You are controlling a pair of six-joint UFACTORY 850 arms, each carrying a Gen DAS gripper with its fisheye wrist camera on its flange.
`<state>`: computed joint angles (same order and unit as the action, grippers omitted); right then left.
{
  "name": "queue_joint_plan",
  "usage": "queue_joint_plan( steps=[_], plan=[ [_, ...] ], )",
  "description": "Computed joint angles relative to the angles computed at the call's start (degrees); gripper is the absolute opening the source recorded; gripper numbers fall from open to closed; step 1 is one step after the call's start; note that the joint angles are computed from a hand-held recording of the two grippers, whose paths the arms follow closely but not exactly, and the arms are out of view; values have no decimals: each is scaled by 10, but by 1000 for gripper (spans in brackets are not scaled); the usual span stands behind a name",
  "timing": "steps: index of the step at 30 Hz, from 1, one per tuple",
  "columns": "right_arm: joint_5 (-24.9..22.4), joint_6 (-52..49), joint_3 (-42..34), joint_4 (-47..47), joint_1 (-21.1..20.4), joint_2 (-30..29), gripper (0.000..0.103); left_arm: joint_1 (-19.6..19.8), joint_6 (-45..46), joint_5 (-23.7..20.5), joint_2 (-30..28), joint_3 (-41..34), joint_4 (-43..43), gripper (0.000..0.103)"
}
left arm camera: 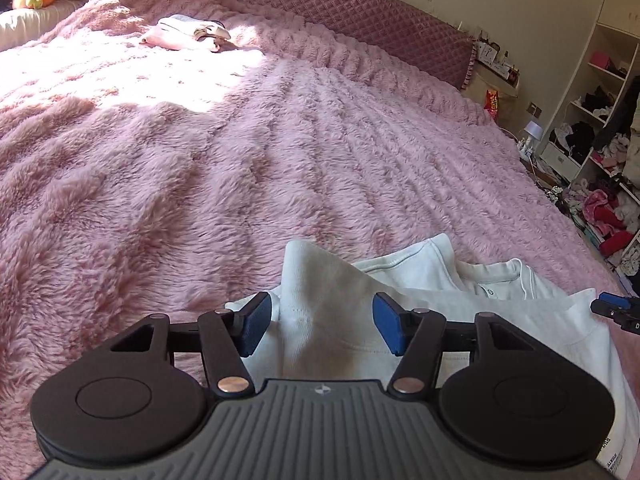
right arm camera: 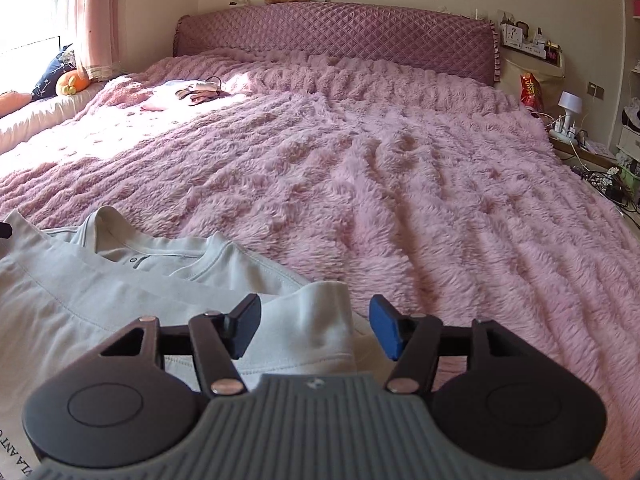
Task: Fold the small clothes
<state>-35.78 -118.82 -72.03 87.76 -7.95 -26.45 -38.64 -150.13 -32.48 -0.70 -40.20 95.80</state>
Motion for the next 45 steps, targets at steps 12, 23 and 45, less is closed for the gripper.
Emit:
queue_joint_plan(
  steps=[12, 23, 45],
  plan=[
    [-10, 15, -10, 49, 4, -18, 2, -1, -84, -38, -4, 4, 77, 9],
    [68, 27, -18, 71, 24, -43, 26, 36, -41, 35, -25, -12, 5, 23],
    [-135, 172, 185, -191, -188, 128, 0, -225, -23, -103, 54, 44, -123, 55]
  ],
)
